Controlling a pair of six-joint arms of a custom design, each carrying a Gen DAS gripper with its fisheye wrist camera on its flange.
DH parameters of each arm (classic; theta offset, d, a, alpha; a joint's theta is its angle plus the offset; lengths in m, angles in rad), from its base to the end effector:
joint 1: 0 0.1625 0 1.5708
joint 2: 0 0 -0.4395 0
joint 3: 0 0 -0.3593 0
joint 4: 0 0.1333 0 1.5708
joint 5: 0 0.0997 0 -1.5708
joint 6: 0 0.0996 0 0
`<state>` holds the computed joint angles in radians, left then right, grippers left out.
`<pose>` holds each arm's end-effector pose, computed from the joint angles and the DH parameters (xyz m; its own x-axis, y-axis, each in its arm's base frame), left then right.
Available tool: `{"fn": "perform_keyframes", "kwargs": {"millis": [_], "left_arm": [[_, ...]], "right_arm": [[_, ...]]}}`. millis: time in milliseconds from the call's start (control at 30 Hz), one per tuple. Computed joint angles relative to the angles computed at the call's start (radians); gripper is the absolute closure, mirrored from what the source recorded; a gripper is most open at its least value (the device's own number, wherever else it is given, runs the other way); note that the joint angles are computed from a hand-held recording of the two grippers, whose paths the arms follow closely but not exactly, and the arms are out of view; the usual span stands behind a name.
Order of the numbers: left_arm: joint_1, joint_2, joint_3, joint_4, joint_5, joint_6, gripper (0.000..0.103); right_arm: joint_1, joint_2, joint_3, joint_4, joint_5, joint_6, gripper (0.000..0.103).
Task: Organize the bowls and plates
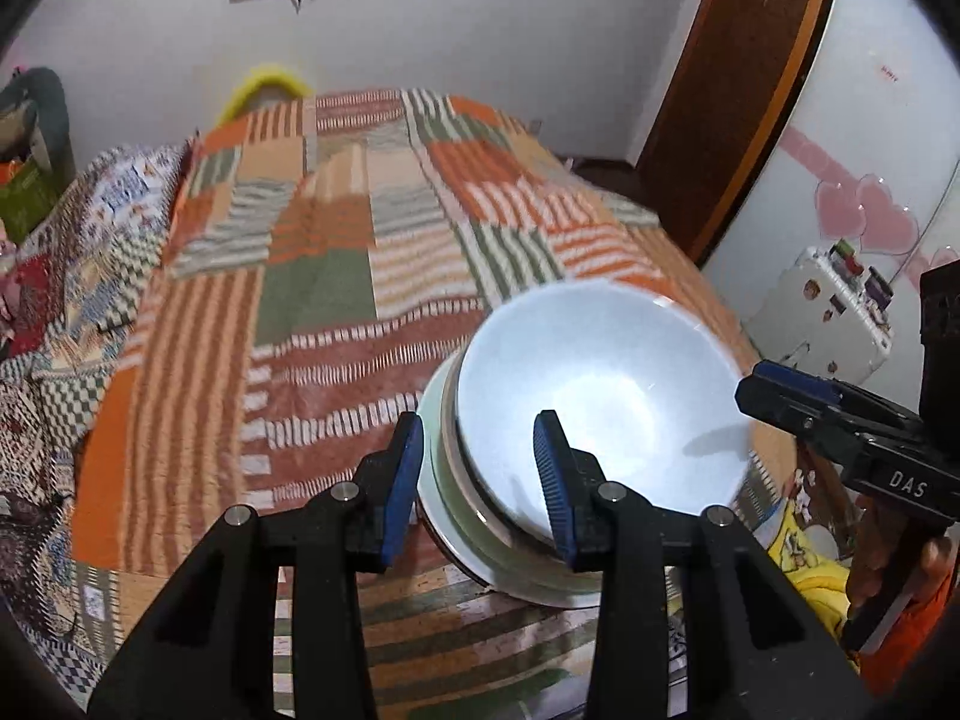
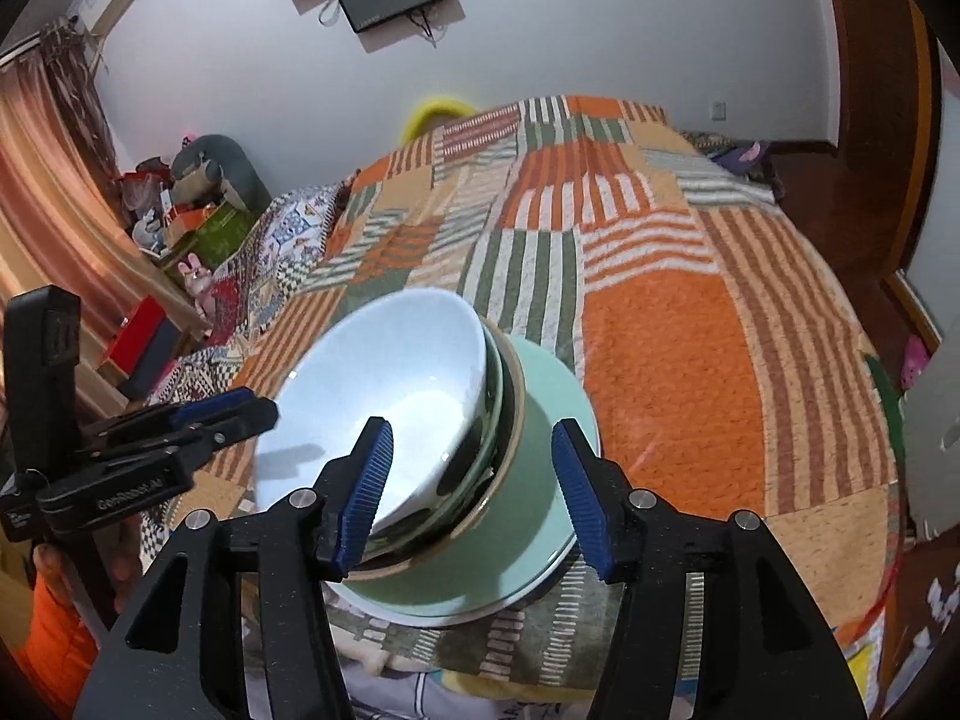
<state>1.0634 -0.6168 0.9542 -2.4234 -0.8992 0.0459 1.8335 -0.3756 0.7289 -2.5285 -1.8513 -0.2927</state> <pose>-0.2291 -0.8140 0.2791 -0.8129 0.1472 -0.5635 0.4606 0.7546 -0.4673 0.3313 -0.8247 0.1773 -0.8659 -0.3227 0.3821 -0.4841 0.7327 -0.4784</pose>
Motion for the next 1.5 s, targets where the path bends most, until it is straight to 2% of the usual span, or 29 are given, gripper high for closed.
{"fn": "perform_keyframes", "kwargs": {"millis": [200,267,433,500,533,600,633,733,767,867,933,1100,1167,1500], "left_arm": [[-0.052,-0.064,0.085,-0.191,-0.021,0.082,0.065],[-0.073,-0.085,0.111,-0.264,-0.034,0.115,0.061],[-0.117,-0.115,0.155,-0.4,-0.04,0.193,0.057],[-0.138,-0.121,0.172,-0.47,-0.016,0.232,0.049],[-0.148,-0.123,0.181,-0.507,-0.006,0.25,0.042],[-0.164,-0.128,0.202,-0.58,0.008,0.288,0.038],[-0.171,-0.132,0.212,-0.607,0.015,0.304,0.032],[-0.189,-0.14,0.24,-0.692,0.028,0.354,0.025],[-0.195,-0.142,0.248,-0.717,0.033,0.372,0.018],[-0.21,-0.142,0.271,-0.797,0.058,0.423,0.009],[-0.217,-0.14,0.279,-0.84,0.07,0.455,0.005],[-0.225,-0.147,0.299,-0.872,0.081,0.459,0.004],[-0.225,-0.147,0.304,-0.889,0.088,0.461,0.001],[-0.228,-0.149,0.316,-0.908,0.094,0.458,0.0]], "right_arm": [[0.036,-0.047,0.073,-0.16,0.003,-0.101,0.051],[0.047,-0.064,0.099,-0.22,0.013,-0.134,0.05],[0.072,-0.111,0.177,-0.394,0.056,-0.206,0.04],[0.078,-0.13,0.204,-0.446,0.081,-0.222,0.038],[0.08,-0.135,0.211,-0.462,0.092,-0.228,0.036],[0.084,-0.147,0.229,-0.5,0.114,-0.238,0.032],[0.087,-0.152,0.238,-0.519,0.123,-0.245,0.031],[0.092,-0.156,0.25,-0.565,0.147,-0.259,0.019],[0.092,-0.158,0.255,-0.572,0.157,-0.26,0.019],[0.094,-0.163,0.263,-0.57,0.181,-0.256,0.016],[0.093,-0.162,0.267,-0.581,0.194,-0.256,0.008],[0.098,-0.162,0.285,-0.623,0.203,-0.275,0.0],[0.1,-0.163,0.295,-0.642,0.204,-0.286,0.0],[0.105,-0.168,0.323,-0.684,0.197,-0.302,0.0]]}}
